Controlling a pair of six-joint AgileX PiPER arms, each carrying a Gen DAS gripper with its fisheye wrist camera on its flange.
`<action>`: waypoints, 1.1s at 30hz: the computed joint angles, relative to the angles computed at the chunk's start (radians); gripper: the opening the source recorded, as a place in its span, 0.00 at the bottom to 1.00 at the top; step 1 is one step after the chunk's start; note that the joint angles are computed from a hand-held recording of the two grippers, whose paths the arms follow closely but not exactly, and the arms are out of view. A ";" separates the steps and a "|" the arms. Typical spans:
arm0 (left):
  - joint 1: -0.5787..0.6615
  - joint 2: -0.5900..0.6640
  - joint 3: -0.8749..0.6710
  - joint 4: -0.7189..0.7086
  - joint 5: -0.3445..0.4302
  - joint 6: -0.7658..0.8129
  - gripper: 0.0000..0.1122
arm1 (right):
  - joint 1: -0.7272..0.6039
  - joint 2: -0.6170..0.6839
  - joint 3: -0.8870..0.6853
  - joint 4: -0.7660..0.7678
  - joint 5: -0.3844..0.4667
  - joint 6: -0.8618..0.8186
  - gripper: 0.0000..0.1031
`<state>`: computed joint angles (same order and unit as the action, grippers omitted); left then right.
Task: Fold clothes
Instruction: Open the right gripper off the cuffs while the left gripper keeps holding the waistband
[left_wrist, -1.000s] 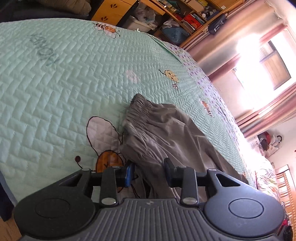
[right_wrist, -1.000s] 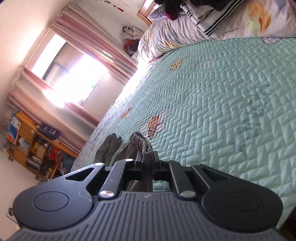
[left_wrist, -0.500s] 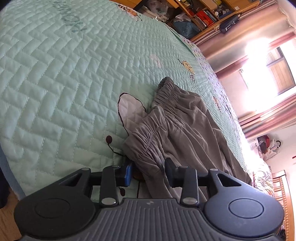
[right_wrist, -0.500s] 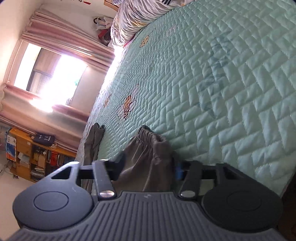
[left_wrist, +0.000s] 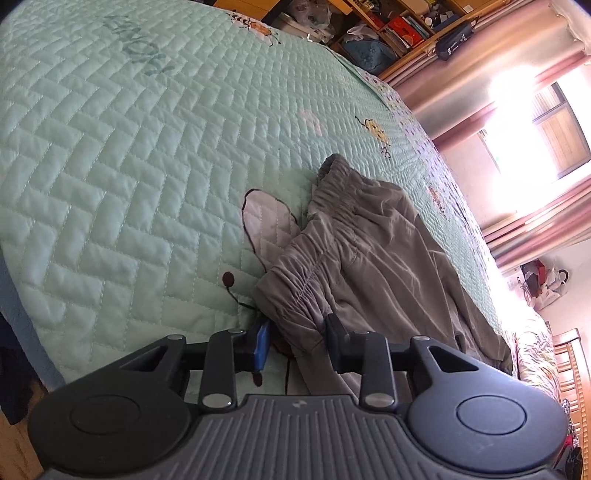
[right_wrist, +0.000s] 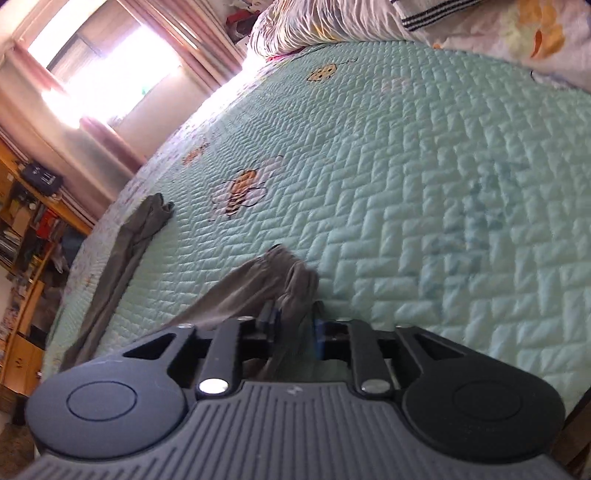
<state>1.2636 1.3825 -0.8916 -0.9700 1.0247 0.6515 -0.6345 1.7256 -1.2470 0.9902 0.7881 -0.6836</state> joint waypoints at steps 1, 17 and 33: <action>0.004 0.002 0.002 0.000 0.002 0.006 0.30 | -0.012 -0.002 -0.004 -0.020 -0.024 -0.001 0.54; -0.099 -0.033 -0.013 0.102 -0.090 -0.122 0.33 | 0.035 0.402 -0.556 -0.093 0.346 -0.200 0.19; -0.130 -0.071 0.025 0.082 -0.129 -0.089 0.44 | -0.018 0.325 -0.373 0.215 0.135 -0.113 0.39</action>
